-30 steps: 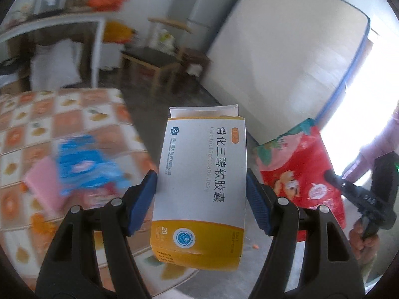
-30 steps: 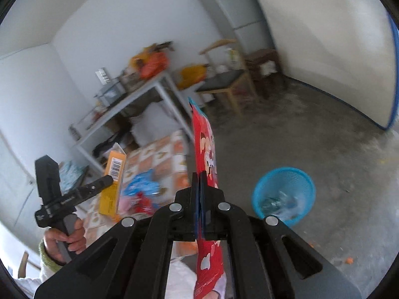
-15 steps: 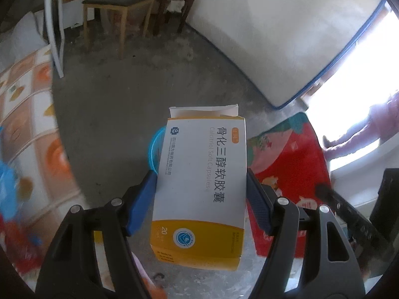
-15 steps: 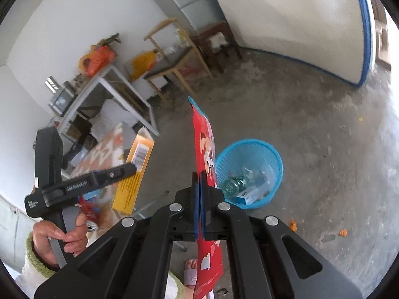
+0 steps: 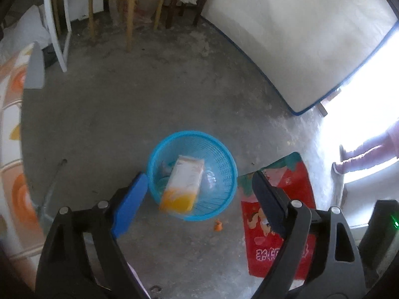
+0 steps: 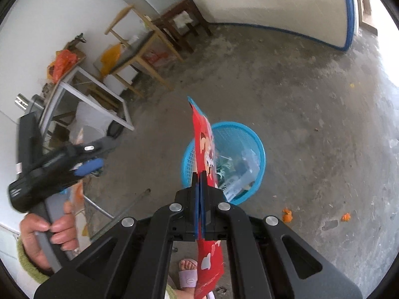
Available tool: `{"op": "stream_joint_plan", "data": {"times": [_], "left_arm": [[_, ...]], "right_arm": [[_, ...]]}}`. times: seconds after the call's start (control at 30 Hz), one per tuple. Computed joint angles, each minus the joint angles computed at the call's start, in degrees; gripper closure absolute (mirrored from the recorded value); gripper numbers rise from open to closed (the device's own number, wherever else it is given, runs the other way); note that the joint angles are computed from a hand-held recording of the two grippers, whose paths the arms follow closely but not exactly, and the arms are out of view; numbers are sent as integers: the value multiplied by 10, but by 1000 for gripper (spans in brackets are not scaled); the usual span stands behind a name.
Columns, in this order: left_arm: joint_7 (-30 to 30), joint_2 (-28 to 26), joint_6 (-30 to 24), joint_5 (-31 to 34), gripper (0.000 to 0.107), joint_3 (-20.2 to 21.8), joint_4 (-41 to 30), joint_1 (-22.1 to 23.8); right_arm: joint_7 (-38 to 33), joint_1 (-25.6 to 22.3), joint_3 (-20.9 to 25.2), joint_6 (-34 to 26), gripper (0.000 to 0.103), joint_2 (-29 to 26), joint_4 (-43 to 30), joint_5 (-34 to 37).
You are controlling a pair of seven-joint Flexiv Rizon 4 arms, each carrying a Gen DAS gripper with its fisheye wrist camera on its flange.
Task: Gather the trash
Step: 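Carry the box and snack bag over the blue wastebasket and open both grippers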
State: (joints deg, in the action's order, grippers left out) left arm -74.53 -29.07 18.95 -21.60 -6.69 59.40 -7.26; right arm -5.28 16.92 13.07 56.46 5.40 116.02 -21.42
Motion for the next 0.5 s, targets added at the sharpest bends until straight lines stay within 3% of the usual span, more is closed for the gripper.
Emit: {"op": "stream_joint_plan", "data": {"times": [0.27,0.5], "left_arm": [[114,118,51,-108,25,3,132,61],[203,222,40,-207,25,59,238,113]], "right_arm": [[-26,2,-10,-7,102,-28,-21,15],[-96,6,-30,17,102,-100,-82,65]]}}
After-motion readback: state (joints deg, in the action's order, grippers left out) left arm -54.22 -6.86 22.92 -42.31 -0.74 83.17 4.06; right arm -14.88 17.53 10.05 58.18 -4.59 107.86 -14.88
